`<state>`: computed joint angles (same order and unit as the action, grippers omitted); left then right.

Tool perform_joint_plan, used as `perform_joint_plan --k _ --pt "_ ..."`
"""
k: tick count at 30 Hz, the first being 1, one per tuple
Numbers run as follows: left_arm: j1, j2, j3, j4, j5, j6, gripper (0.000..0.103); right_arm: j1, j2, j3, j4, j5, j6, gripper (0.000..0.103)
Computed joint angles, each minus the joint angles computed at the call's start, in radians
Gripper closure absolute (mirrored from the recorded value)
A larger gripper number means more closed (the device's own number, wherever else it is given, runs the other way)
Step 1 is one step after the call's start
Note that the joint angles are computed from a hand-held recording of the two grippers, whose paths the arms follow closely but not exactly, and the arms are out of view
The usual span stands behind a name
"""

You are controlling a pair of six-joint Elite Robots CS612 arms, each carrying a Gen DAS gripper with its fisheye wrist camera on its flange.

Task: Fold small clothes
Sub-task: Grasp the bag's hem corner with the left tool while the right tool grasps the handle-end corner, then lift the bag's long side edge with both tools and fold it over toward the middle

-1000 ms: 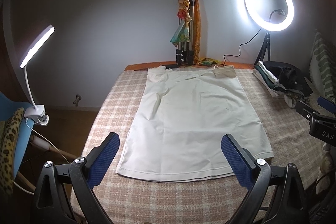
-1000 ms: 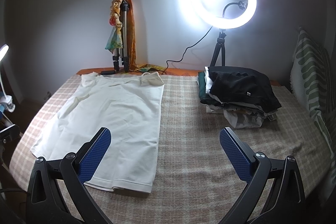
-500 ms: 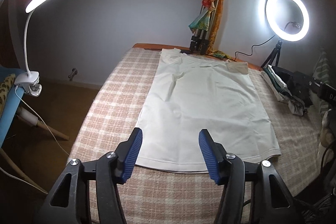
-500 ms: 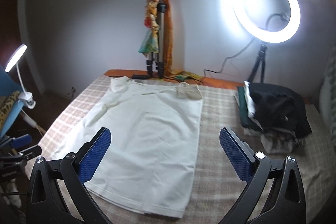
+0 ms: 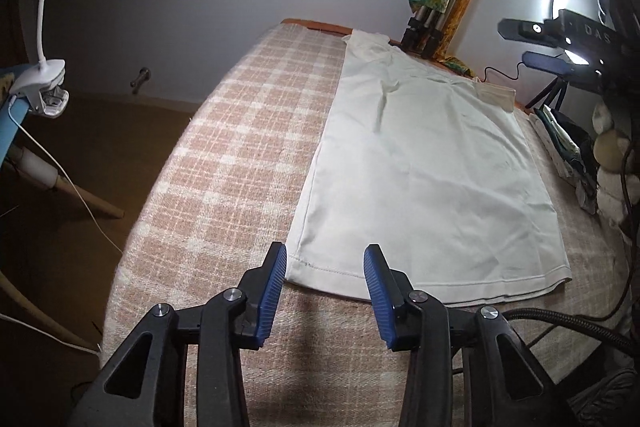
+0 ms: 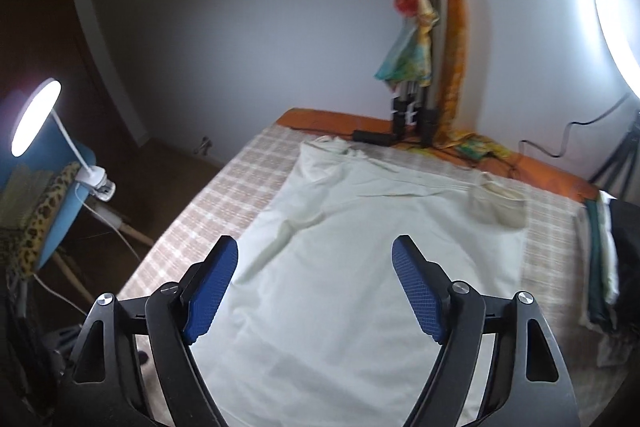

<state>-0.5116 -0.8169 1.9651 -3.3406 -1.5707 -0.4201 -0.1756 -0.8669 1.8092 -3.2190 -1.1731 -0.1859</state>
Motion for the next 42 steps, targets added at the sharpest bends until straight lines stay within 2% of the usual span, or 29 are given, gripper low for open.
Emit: perform_joint_plan --k 1,2,4,8,11,16,23,27,28,30,33,36,38,40,42 --pt "0.004 0.003 -0.002 0.006 -0.013 -0.006 0.063 0.007 0.014 -0.028 0.034 0.007 0.002 0.026" --pt "0.009 0.008 -0.006 0.011 -0.025 -0.015 0.063 0.011 0.023 -0.048 0.066 0.018 0.000 0.036" --pt "0.020 0.017 -0.013 0.015 -0.053 -0.039 0.063 0.022 0.050 -0.106 0.150 0.034 0.006 0.046" --pt "0.046 0.038 -0.031 0.013 -0.125 -0.094 0.063 0.043 0.101 -0.200 0.248 0.032 0.025 0.046" --pt "0.050 0.047 -0.041 0.019 -0.154 -0.098 0.063 0.062 0.141 -0.278 0.323 0.011 0.032 0.046" --pt "0.049 0.053 -0.054 0.026 -0.164 -0.087 0.063 0.086 0.202 -0.391 0.435 -0.023 0.042 0.046" --pt "0.050 0.060 -0.059 0.012 -0.167 -0.077 0.064 0.113 0.268 -0.516 0.526 -0.100 0.070 0.046" --pt "0.057 0.070 -0.069 0.004 -0.201 -0.080 0.080 0.136 0.305 -0.584 0.588 -0.199 0.053 0.046" --pt "0.059 0.072 -0.071 0.003 -0.214 -0.084 0.089 0.140 0.313 -0.600 0.603 -0.216 0.057 0.046" --pt "0.066 0.080 -0.079 0.004 -0.253 -0.096 0.095 0.146 0.331 -0.626 0.621 -0.233 0.060 0.046" --pt "0.065 0.082 -0.079 -0.006 -0.258 -0.094 0.098 0.159 0.347 -0.653 0.645 -0.282 0.050 0.048" --pt "0.065 0.081 -0.075 -0.023 -0.265 -0.089 0.099 0.173 0.353 -0.659 0.631 -0.352 0.021 0.061" --pt "0.066 0.079 -0.068 -0.052 -0.268 -0.090 0.099 0.176 0.356 -0.663 0.623 -0.372 0.015 0.084" --pt "0.066 0.074 -0.062 -0.068 -0.262 -0.087 0.100 0.172 0.354 -0.663 0.629 -0.368 0.027 0.097" --pt "0.065 0.069 -0.054 -0.084 -0.260 -0.083 0.100 0.161 0.357 -0.673 0.640 -0.325 0.044 0.099"
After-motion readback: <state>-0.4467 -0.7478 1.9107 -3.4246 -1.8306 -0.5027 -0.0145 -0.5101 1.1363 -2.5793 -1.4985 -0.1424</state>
